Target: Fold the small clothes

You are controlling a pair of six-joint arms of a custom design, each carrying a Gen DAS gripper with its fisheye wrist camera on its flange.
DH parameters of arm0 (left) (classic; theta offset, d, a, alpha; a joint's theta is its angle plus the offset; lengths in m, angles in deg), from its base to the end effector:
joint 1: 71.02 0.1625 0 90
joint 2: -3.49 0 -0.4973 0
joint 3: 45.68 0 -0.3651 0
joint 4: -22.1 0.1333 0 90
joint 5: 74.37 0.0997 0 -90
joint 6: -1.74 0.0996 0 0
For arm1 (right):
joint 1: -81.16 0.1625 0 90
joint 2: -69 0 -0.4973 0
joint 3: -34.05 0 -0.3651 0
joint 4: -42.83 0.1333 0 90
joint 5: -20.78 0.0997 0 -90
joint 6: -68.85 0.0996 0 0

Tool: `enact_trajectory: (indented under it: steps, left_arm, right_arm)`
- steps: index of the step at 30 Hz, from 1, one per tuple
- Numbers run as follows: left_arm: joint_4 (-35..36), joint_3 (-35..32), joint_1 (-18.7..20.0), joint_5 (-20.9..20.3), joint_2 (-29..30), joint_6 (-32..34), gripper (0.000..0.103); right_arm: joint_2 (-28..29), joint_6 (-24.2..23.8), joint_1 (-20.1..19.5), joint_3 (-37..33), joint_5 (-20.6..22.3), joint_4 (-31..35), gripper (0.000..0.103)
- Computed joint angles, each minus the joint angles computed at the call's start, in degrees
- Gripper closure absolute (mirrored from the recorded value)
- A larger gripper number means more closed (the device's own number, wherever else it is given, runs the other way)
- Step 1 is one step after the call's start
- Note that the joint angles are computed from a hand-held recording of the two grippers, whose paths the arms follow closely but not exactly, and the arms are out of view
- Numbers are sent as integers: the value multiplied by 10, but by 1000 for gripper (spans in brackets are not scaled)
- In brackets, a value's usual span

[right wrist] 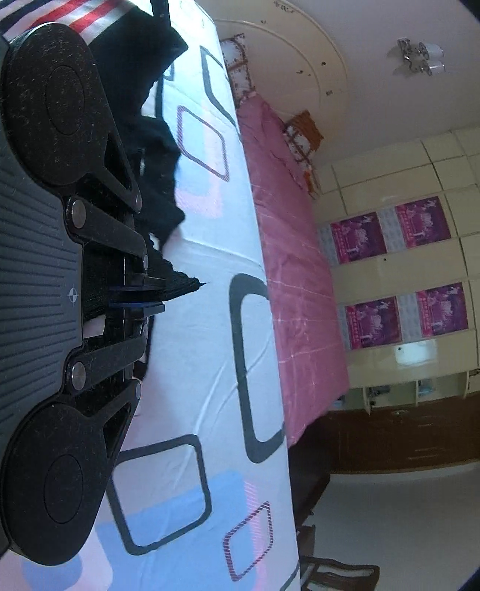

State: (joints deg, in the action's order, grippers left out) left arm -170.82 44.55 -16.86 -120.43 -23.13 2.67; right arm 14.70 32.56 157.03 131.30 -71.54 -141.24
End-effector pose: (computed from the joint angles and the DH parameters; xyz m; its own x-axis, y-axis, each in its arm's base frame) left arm -0.2630 -0.7098 0.0659 -0.8337 0.0754 -0.5471 0.4666 0.6261 -0.6247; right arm -0.0449 -0.7079 0.3327 -0.8655 -0.1390 0.4812 -0.4454 0.6531 -0.6124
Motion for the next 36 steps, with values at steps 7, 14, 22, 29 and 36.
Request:
enact_trajectory:
  steps: [7,14,22,29,36]
  left_arm:
    - [14,-28,10,34,26,-16,96]
    - [46,-28,14,62,37,-19,90]
    - [-28,17,5,56,17,-14,41]
    - [-80,54,-27,33,4,41,43]
    - [-33,57,-44,-3,18,26,48]
  right_arm:
    - [31,9,-2,-31,-54,2,98]
    - [33,33,-13,-35,-53,21,98]
    - [6,58,-6,-5,-30,-3,85]
    - [-11,23,6,43,9,-34,47]
    - [-5,-18,27,86,-5,-16,68]
